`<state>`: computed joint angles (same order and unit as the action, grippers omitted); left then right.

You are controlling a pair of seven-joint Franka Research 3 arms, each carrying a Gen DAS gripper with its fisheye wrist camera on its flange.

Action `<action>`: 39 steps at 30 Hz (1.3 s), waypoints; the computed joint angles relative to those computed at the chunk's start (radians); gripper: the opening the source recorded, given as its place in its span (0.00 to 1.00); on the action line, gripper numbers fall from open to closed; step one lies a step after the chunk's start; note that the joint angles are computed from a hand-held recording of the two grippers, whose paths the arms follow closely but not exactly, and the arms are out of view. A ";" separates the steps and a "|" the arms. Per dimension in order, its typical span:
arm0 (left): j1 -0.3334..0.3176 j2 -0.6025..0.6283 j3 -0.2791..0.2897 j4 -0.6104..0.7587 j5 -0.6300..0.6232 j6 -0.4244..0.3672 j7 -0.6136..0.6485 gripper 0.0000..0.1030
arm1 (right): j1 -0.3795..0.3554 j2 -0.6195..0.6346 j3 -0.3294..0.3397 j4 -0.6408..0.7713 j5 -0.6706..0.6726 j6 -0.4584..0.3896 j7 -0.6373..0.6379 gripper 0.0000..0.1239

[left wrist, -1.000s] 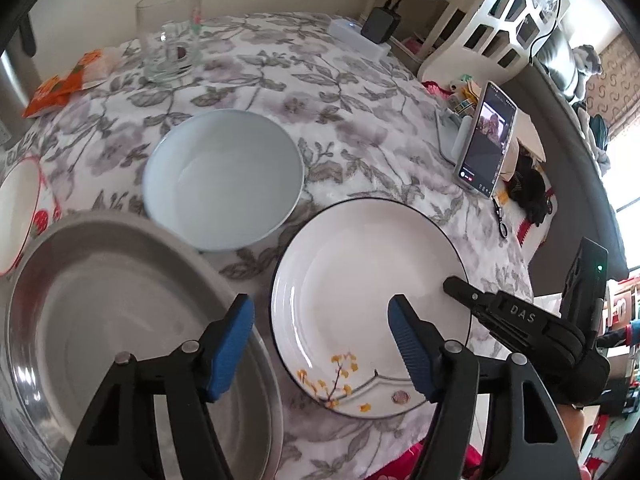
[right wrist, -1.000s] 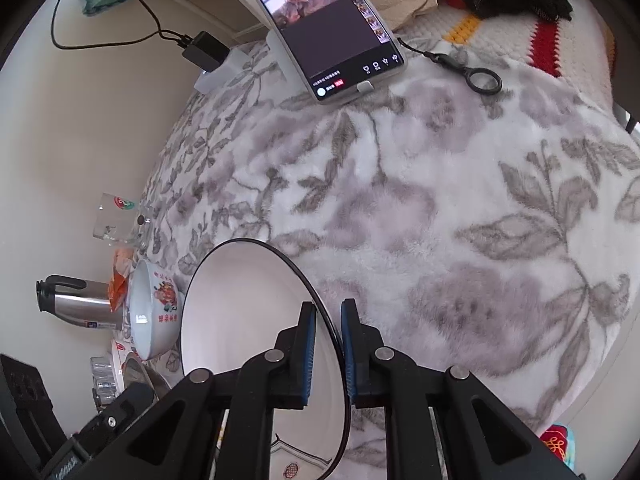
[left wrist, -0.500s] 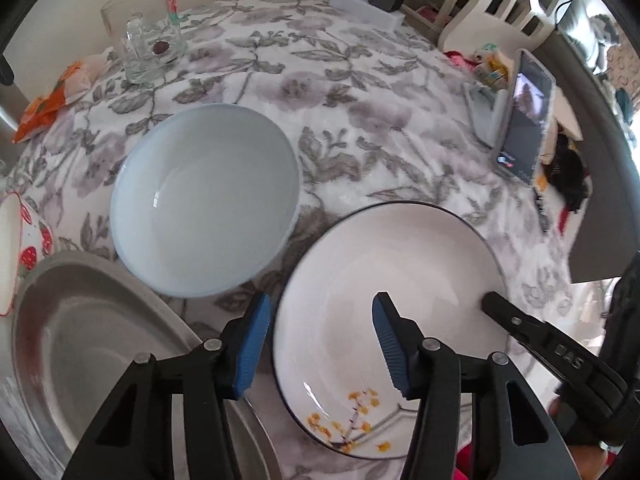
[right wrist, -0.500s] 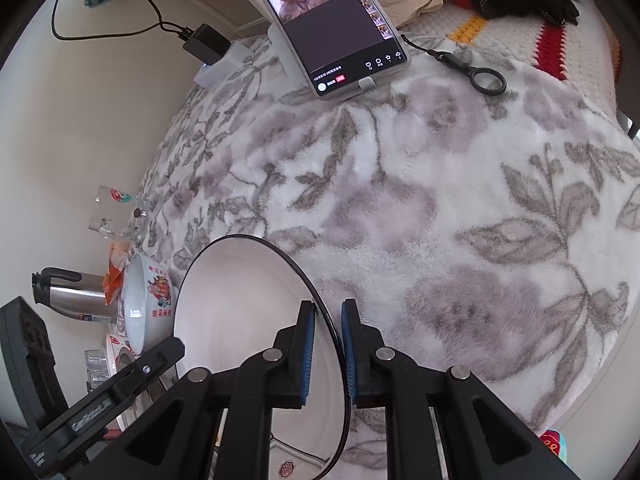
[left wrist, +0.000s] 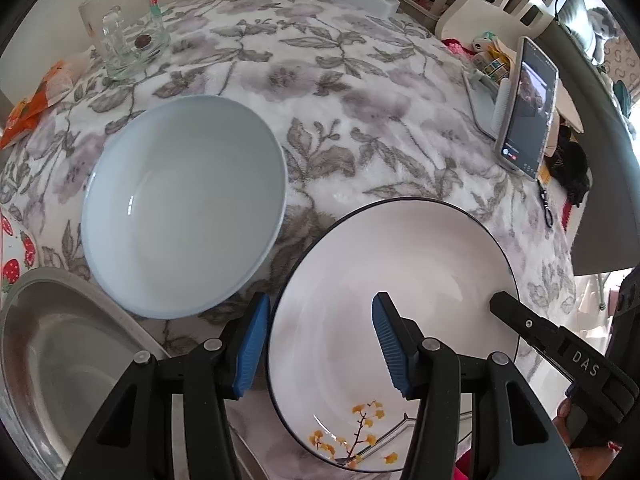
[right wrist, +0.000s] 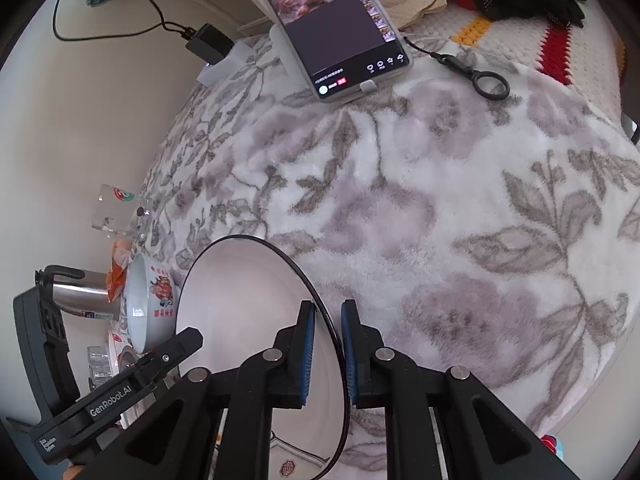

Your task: Organize plates and bowls

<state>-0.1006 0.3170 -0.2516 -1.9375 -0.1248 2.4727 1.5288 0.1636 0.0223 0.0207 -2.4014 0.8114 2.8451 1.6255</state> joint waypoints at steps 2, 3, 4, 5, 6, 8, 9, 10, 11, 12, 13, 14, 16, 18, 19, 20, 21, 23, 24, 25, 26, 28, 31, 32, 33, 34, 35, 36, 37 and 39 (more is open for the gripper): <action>0.016 0.000 -0.016 -0.003 -0.044 0.003 0.030 0.53 | -0.003 -0.004 -0.002 -0.004 0.034 0.003 -0.024 0.12; 0.018 -0.002 -0.019 -0.005 -0.057 0.004 0.039 0.53 | -0.005 -0.007 -0.003 -0.007 0.050 0.004 -0.034 0.12; 0.017 -0.001 -0.019 -0.004 -0.060 0.003 0.040 0.53 | -0.007 -0.008 -0.004 -0.010 0.068 0.004 -0.043 0.12; 0.011 -0.001 -0.015 -0.003 -0.053 0.003 0.033 0.53 | -0.008 -0.010 -0.006 -0.011 0.086 0.004 -0.054 0.12; 0.007 0.001 -0.013 -0.002 -0.048 0.005 0.029 0.53 | -0.010 -0.010 -0.007 -0.012 0.101 0.003 -0.066 0.12; 0.007 0.002 -0.012 -0.001 -0.052 0.008 0.025 0.52 | -0.012 -0.012 -0.010 -0.014 0.119 0.004 -0.078 0.12; 0.009 0.001 -0.012 -0.003 -0.057 0.010 0.027 0.52 | -0.014 -0.013 -0.011 -0.015 0.127 0.005 -0.082 0.12; 0.010 -0.001 -0.012 -0.005 -0.059 0.011 0.026 0.50 | -0.015 -0.015 -0.012 -0.017 0.132 0.006 -0.082 0.12; 0.010 -0.001 -0.009 -0.006 -0.058 0.011 0.021 0.48 | -0.015 -0.016 -0.013 -0.019 0.134 0.007 -0.082 0.12; 0.010 -0.002 -0.007 -0.008 -0.056 0.012 0.017 0.47 | -0.016 -0.016 -0.013 -0.019 0.146 0.007 -0.090 0.12; 0.010 -0.005 -0.006 -0.011 -0.054 0.014 0.015 0.45 | -0.017 -0.016 -0.014 -0.018 0.159 0.004 -0.099 0.12; 0.009 -0.004 -0.004 -0.011 -0.050 0.016 0.011 0.45 | -0.018 -0.017 -0.015 -0.019 0.165 0.004 -0.103 0.12; 0.009 -0.005 -0.003 -0.013 -0.046 0.019 0.008 0.44 | -0.019 -0.019 -0.016 -0.020 0.172 0.004 -0.105 0.12; 0.005 -0.007 -0.001 -0.017 -0.033 0.029 0.003 0.44 | -0.020 -0.022 -0.017 -0.023 0.177 0.003 -0.109 0.12; 0.004 -0.009 -0.001 -0.018 -0.028 0.032 0.003 0.44 | -0.020 -0.023 -0.017 -0.024 0.179 0.004 -0.108 0.12; 0.006 -0.009 -0.004 -0.019 -0.031 0.033 0.008 0.44 | -0.020 -0.023 -0.018 -0.025 0.180 0.004 -0.107 0.12; 0.007 -0.007 -0.006 -0.018 -0.032 0.032 0.012 0.44 | -0.020 -0.023 -0.018 -0.024 0.180 0.004 -0.107 0.12; 0.000 -0.007 -0.001 -0.018 -0.014 0.032 0.003 0.43 | -0.020 -0.023 -0.018 -0.025 0.174 0.005 -0.105 0.12; -0.002 -0.007 -0.001 -0.018 -0.009 0.033 -0.001 0.43 | -0.020 -0.023 -0.018 -0.025 0.171 0.005 -0.103 0.12; -0.002 -0.005 -0.002 -0.016 -0.008 0.033 -0.001 0.41 | -0.020 -0.023 -0.018 -0.026 0.171 0.006 -0.102 0.12; -0.001 -0.003 -0.003 -0.015 -0.010 0.034 0.001 0.36 | -0.020 -0.024 -0.018 -0.026 0.172 0.006 -0.102 0.12; 0.002 0.001 -0.009 -0.014 -0.018 0.036 0.010 0.30 | -0.019 -0.024 -0.018 -0.026 0.169 0.007 -0.100 0.12; 0.009 0.010 -0.019 -0.012 -0.043 0.028 0.036 0.24 | -0.019 -0.026 -0.018 -0.030 0.151 0.010 -0.089 0.12; 0.005 0.012 -0.017 -0.013 -0.037 0.028 0.033 0.23 | -0.019 -0.027 -0.018 -0.031 0.143 0.011 -0.084 0.12; 0.002 0.013 -0.015 -0.014 -0.031 0.032 0.030 0.23 | -0.019 -0.027 -0.018 -0.032 0.136 0.012 -0.080 0.12; 0.003 0.011 -0.015 -0.016 -0.032 0.034 0.029 0.22 | -0.018 -0.025 -0.017 -0.030 0.124 0.014 -0.070 0.12; 0.006 0.010 -0.017 -0.018 -0.040 0.034 0.030 0.21 | -0.018 -0.024 -0.017 -0.030 0.113 0.015 -0.062 0.12; 0.013 0.007 -0.021 -0.020 -0.055 0.037 0.038 0.21 | -0.018 -0.025 -0.018 -0.031 0.100 0.015 -0.053 0.12; 0.017 0.005 -0.023 -0.023 -0.067 0.038 0.044 0.20 | -0.018 -0.024 -0.018 -0.031 0.093 0.015 -0.047 0.12; 0.021 0.000 -0.025 -0.025 -0.082 0.039 0.051 0.20 | -0.018 -0.028 -0.018 -0.034 0.080 0.018 -0.036 0.12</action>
